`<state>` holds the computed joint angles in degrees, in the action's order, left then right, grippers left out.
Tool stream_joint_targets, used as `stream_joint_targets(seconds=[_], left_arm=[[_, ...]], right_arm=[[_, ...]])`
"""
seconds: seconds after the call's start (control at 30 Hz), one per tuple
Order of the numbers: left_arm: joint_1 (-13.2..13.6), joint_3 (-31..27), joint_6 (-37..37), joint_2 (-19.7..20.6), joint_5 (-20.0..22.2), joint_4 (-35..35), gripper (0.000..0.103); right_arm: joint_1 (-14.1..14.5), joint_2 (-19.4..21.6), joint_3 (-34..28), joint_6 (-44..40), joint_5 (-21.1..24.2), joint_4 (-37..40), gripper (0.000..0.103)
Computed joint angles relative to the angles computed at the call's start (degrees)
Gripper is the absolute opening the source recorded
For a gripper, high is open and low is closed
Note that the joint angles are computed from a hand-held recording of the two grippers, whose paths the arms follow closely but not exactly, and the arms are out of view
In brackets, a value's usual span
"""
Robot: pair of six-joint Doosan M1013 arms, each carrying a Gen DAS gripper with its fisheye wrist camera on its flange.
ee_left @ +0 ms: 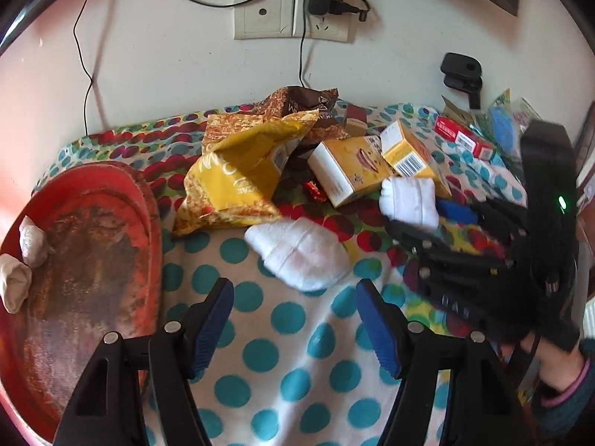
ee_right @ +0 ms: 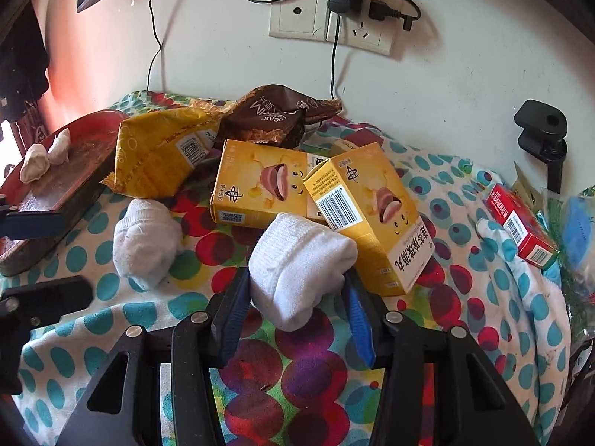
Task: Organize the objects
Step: 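Move both grippers back toward the remaining white socks, then grasp a white sock with the left gripper while the right gripper grasps another sock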
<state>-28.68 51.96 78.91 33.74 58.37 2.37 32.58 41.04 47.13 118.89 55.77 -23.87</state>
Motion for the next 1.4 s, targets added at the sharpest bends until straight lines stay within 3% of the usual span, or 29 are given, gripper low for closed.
stream_joint_targets(seconds=[0.3, 0.57, 0.7, 0.77, 0.93, 1.4], left_arm=[[0.0, -6.28, -2.85, 4.61, 5.03, 0.22, 0.07], [0.17, -6.98, -2.87, 5.52, 4.24, -0.61, 0.071], [-0.12, -5.33, -2.36, 4.78, 1.43, 0.72, 0.063], [-0.2, -5.3, -1.79, 4.82, 1.4, 0.48, 0.049], [-0.03, -5.26, -2.33, 4.66, 1.55, -0.29, 0.038], [-0.02, -1.38, -0.69, 1.22, -0.66, -2.26, 0.037]], right_arm=[[-0.27, -0.1, 0.22, 0.91, 0.17, 0.53, 0.044], [-0.59, -0.2, 0.58, 1.04, -0.54, 1.57, 0.045], [-0.65, -0.17, 0.56, 0.94, -0.47, 1.75, 0.045], [-0.67, -0.22, 0.66, 1.03, -0.58, 1.83, 0.045], [-0.85, -0.4, 0.95, 1.22, -1.11, 2.54, 0.045], [-1.04, 0.14, -0.15, 0.71, 0.15, 3.42, 0.045]])
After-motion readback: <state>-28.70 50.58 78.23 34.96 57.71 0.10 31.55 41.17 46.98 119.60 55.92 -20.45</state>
